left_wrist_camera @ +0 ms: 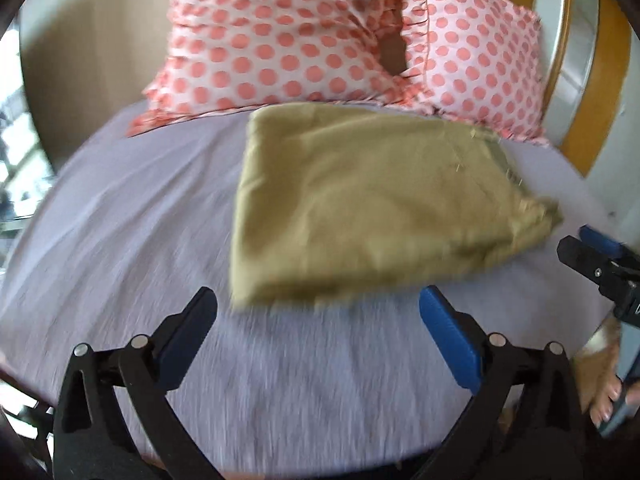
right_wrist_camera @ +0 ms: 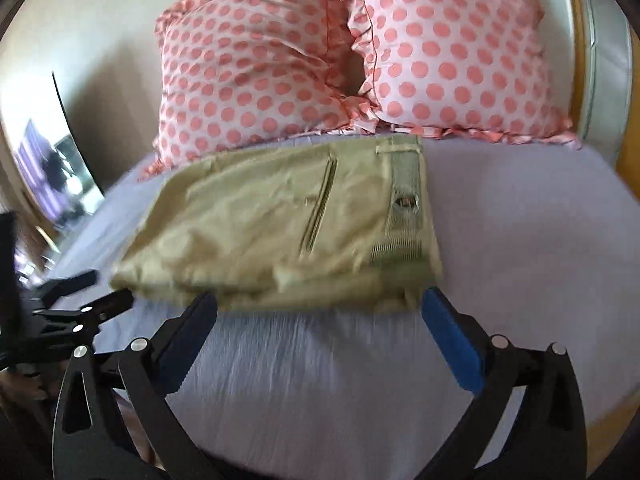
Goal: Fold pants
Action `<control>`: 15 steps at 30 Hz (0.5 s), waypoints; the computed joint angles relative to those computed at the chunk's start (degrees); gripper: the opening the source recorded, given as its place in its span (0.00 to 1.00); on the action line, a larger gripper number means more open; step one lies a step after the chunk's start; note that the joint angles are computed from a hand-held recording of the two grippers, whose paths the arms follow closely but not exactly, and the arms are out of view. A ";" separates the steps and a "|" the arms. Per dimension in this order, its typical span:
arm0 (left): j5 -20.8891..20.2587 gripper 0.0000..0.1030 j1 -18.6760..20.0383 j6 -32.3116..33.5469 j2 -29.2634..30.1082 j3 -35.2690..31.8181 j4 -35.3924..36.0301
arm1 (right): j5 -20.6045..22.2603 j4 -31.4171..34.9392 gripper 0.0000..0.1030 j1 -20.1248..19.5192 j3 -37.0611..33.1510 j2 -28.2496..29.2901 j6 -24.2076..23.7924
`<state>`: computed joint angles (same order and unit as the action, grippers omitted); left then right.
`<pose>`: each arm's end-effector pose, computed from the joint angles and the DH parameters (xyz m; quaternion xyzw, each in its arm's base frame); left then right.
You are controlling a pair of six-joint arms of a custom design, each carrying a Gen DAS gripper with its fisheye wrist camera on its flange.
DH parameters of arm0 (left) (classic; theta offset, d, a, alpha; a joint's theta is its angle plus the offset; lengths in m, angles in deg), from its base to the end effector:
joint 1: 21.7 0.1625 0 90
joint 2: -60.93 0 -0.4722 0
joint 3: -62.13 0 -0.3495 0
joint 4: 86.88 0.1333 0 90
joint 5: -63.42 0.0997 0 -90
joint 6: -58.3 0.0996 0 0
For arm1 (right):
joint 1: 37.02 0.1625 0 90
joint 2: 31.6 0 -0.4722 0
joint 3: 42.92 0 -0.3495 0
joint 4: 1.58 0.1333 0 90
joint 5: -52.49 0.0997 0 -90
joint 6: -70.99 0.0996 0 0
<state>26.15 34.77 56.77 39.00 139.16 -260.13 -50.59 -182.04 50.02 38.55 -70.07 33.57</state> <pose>-0.2395 -0.7462 0.0461 0.1357 0.8652 -0.3375 0.3451 0.0711 -0.7689 0.2258 0.2256 -0.8823 0.3393 0.2358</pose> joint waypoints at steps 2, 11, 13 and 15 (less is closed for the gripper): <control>1.40 0.98 -0.70 -1.35 -0.42 2.88 -0.95 | -2.74 -4.54 0.99 0.25 2.02 0.91 -1.52; 3.73 0.98 -0.25 -2.22 1.03 2.87 0.34 | -8.46 -4.96 0.99 0.48 0.81 4.31 -1.16; 2.63 0.98 -0.01 -2.47 0.62 3.74 -0.92 | -9.52 -6.56 0.99 0.61 1.31 4.55 -2.12; 2.67 0.98 -0.04 -1.25 0.78 4.20 -2.65 | -9.68 -7.57 0.99 0.64 1.60 4.72 -2.35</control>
